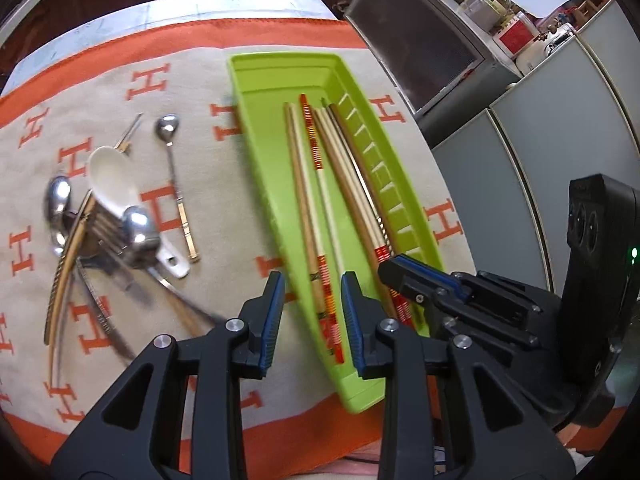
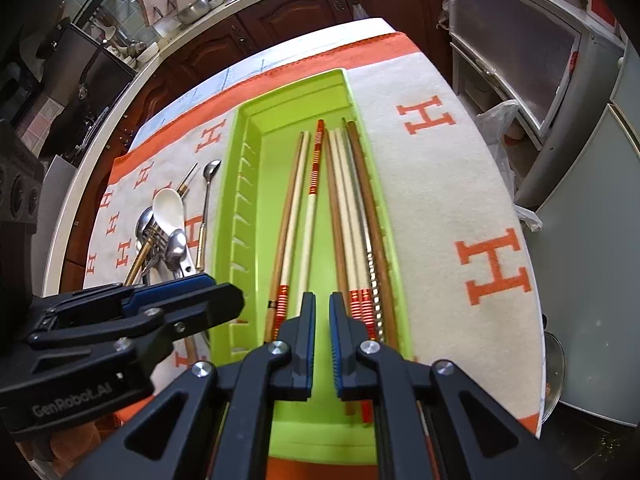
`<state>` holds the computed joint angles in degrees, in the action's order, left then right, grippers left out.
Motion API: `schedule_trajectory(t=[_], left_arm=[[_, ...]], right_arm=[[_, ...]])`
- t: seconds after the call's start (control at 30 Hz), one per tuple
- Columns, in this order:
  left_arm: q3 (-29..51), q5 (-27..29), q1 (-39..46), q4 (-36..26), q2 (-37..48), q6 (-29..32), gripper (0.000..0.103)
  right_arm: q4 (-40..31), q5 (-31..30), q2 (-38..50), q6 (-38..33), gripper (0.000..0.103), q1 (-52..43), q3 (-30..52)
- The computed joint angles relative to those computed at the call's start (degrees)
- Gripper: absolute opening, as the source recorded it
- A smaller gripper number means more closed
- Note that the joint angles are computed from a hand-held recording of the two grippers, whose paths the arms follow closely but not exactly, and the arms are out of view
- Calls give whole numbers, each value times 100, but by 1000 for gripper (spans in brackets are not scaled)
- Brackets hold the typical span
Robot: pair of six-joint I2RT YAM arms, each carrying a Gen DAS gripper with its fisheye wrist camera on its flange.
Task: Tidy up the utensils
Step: 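Move both open tools back over the utensil pile, then grasp a silver twisted chopstick with the left tool while the right tool grasps a gold-and-red patterned chopstick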
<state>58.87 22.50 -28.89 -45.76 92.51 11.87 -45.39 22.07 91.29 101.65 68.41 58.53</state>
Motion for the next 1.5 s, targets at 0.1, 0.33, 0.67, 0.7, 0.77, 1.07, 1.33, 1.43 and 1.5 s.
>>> schedule_trajectory(t=[0.1,0.33,0.67,0.7,0.77,1.07,1.33,1.43,1.5], left_arm=[[-55,-19,405,-167,-167,339,26],[-181,-178,1307,-269,-552,939,26],[-20,-330,2611,-243,-595,2126,26],[46,-382,2764,-243,-495,2285,26],[133,-457,2981,-225,-343,2493,26],[1239,-422,3837,-613,847,3365,27],[2715,-251,3928,-1643,2271,3867,27],[3043,-239,3807,-2012,2684,4099,27],[3215,-253,3709,-2194,2904,4200,27]], right_arm=[[-45,11,110,-35,7,11,180],[-134,131,330,-104,7,91,655],[684,-72,768,-763,7,-82,1204],[746,-105,830,-812,7,-99,1266],[954,-261,1026,-1018,8,-193,1448],[1148,-732,2102,-1572,25,-538,2548],[1414,-1516,3112,-1796,25,-839,3334],[1780,-1749,3285,-1778,25,-894,3309],[2153,-1858,3321,-1758,25,-906,3169]])
